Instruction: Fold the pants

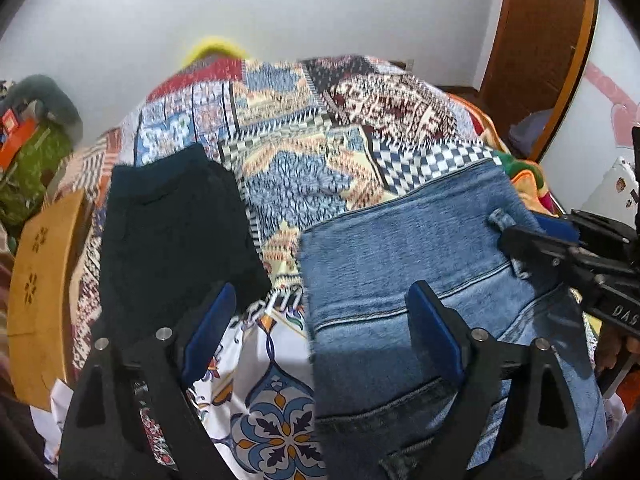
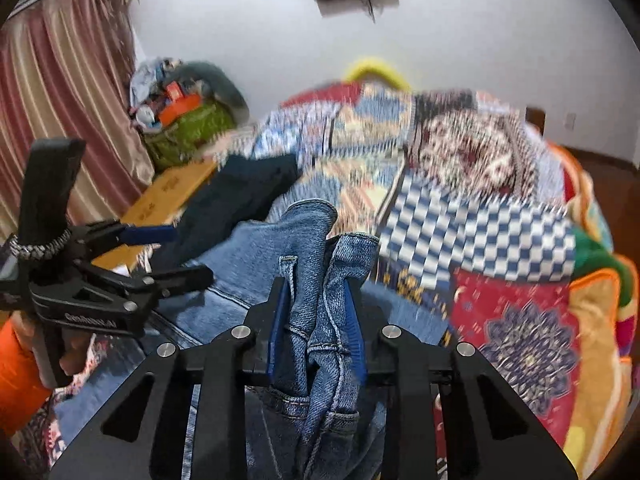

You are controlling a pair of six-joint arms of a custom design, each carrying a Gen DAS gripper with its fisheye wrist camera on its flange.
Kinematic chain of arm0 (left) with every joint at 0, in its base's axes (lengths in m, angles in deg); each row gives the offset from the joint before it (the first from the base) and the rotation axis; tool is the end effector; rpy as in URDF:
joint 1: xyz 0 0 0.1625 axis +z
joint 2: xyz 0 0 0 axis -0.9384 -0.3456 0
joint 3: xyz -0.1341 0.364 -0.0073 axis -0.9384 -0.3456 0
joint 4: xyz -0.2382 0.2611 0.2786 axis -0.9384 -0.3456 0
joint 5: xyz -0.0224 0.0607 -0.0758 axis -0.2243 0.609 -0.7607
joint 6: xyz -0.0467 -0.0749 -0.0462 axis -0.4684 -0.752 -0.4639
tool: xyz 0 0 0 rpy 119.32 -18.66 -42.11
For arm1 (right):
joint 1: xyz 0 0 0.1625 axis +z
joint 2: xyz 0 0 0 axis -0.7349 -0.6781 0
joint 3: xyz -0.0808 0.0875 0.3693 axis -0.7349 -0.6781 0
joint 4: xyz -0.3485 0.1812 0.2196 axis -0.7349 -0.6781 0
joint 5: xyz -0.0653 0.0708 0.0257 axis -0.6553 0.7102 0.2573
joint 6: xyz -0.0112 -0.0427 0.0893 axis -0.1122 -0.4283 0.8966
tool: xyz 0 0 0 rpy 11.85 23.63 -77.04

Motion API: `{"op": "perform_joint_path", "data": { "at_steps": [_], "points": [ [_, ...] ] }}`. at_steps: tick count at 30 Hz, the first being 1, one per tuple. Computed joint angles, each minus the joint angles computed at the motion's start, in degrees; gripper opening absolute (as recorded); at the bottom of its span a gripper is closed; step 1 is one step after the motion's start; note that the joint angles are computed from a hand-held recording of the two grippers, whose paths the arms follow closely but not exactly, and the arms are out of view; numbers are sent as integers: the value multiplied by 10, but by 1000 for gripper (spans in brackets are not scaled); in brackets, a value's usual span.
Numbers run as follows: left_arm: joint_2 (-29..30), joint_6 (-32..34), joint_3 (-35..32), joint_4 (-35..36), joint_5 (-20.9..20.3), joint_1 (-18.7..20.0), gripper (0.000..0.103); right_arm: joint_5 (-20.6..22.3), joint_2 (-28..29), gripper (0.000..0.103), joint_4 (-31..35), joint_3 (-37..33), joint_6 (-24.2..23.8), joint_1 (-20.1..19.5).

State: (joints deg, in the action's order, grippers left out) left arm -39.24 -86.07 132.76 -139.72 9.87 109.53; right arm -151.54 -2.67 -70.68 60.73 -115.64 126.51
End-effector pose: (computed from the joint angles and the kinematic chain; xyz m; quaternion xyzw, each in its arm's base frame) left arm -0.3698 -0.5862 -0.0054 0.1383 0.8789 -0.2867 0.3552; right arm 0.0264 -0.6339 0.2979 0.3772 -0.8934 0.2297 0.0823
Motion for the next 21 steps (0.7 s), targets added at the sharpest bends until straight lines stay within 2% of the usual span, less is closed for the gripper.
{"op": "perform_joint_path", "data": {
  "at_steps": [3,6,8,11,15,17,19,21],
  "points": [
    [8,-8,-13,18,-6,9,89,-4,6,24,-20,-4,6,0],
    [27,-29,-36,69,-22,30,90,-49,36,24,-19,-27,30,-6],
    [30,-21,-31,51,-36,37,91,-82,60,26,-8,-45,38,-13],
    [25,-16,-27,38,-49,42,93,-76,66,29,10,-56,49,-22],
    [17,-37,-30,78,-34,31,91,-104,57,30,9,-56,56,-8],
    [3,-37,-15,74,-18,15,91,-118,42,32,7,-47,57,0],
    [-14,-28,5,49,-22,2,91,-115,23,32,10,-34,46,2],
    [-27,-29,20,44,-27,-10,91,-103,-4,37,29,-14,27,1]
  ]
}}
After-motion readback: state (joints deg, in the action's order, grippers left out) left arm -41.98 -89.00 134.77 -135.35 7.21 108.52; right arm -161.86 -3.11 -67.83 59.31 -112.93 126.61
